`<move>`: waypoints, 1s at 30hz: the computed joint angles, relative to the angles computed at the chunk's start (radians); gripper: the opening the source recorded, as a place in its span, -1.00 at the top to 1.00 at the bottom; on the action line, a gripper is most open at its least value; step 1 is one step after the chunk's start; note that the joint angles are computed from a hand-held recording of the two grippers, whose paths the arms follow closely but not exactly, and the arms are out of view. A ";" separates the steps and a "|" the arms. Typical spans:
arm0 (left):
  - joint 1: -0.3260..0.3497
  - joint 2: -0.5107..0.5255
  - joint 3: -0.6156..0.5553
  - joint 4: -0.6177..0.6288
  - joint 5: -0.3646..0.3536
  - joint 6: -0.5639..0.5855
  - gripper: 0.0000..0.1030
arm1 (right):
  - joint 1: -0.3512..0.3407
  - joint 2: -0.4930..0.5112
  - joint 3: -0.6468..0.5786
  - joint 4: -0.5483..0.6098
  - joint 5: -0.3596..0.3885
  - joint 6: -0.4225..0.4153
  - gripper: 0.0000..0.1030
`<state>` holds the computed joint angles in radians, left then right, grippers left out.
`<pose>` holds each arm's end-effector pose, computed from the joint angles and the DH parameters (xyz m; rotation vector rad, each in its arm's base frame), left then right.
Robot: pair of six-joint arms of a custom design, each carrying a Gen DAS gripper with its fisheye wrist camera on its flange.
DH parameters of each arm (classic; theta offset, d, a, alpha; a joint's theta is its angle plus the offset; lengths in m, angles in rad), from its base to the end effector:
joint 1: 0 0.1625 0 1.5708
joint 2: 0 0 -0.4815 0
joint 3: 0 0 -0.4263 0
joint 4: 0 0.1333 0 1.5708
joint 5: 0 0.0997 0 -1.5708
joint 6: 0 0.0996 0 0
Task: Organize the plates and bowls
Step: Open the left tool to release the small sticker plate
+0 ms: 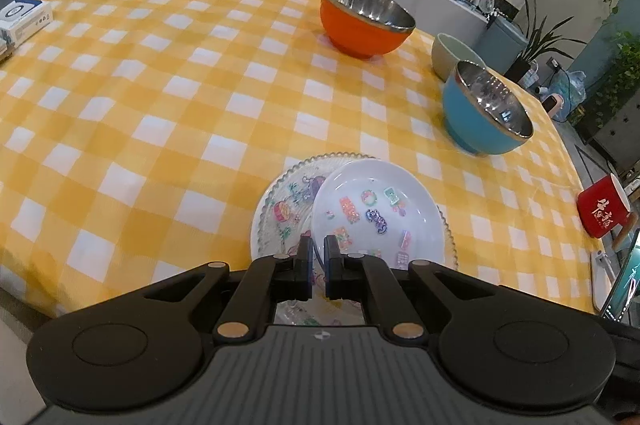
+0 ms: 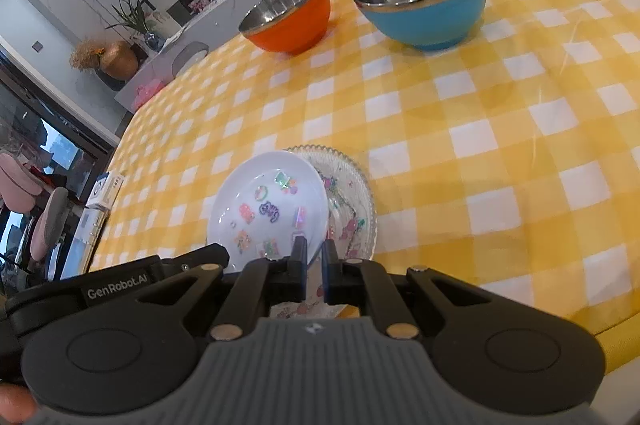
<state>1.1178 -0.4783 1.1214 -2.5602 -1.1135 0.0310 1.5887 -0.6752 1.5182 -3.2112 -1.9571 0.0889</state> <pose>-0.2313 -0.8803 0.0783 0.5416 2.6539 -0.5948 0.1100 -0.7933 0.1521 -0.3051 -2.5801 1.1162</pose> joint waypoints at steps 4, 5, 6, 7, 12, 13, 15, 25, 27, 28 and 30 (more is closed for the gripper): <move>-0.002 0.001 -0.004 0.022 0.022 -0.006 0.90 | -0.001 0.000 -0.004 0.030 0.000 0.006 0.91; -0.002 0.001 -0.002 0.018 0.022 -0.003 0.90 | -0.001 0.000 -0.005 0.036 0.000 0.005 0.91; -0.002 0.001 -0.002 0.015 0.020 0.000 0.90 | -0.001 0.001 -0.006 0.038 0.001 0.004 0.91; -0.001 0.002 -0.002 0.015 0.018 0.002 0.89 | 0.000 0.002 -0.006 0.035 -0.002 0.002 0.91; 0.001 0.003 -0.006 0.024 0.007 -0.005 0.88 | -0.001 0.002 -0.005 0.029 -0.006 0.009 0.91; 0.001 0.004 -0.008 0.026 0.008 -0.005 0.87 | -0.001 0.002 -0.006 0.028 -0.006 0.009 0.91; 0.001 0.004 -0.010 0.030 0.009 -0.007 0.87 | -0.001 0.001 -0.004 0.024 -0.001 0.009 0.86; 0.003 0.000 -0.007 0.018 -0.009 -0.014 0.48 | 0.006 0.003 0.008 -0.038 -0.016 -0.021 0.29; 0.004 -0.003 -0.004 0.005 -0.020 -0.017 0.38 | 0.011 0.006 0.008 -0.058 -0.024 -0.040 0.19; 0.005 -0.004 -0.003 -0.003 -0.024 -0.024 0.32 | 0.012 0.008 0.008 -0.068 -0.027 -0.048 0.17; 0.006 -0.007 0.002 -0.024 -0.036 -0.028 0.27 | 0.016 0.009 0.009 -0.089 -0.030 -0.061 0.12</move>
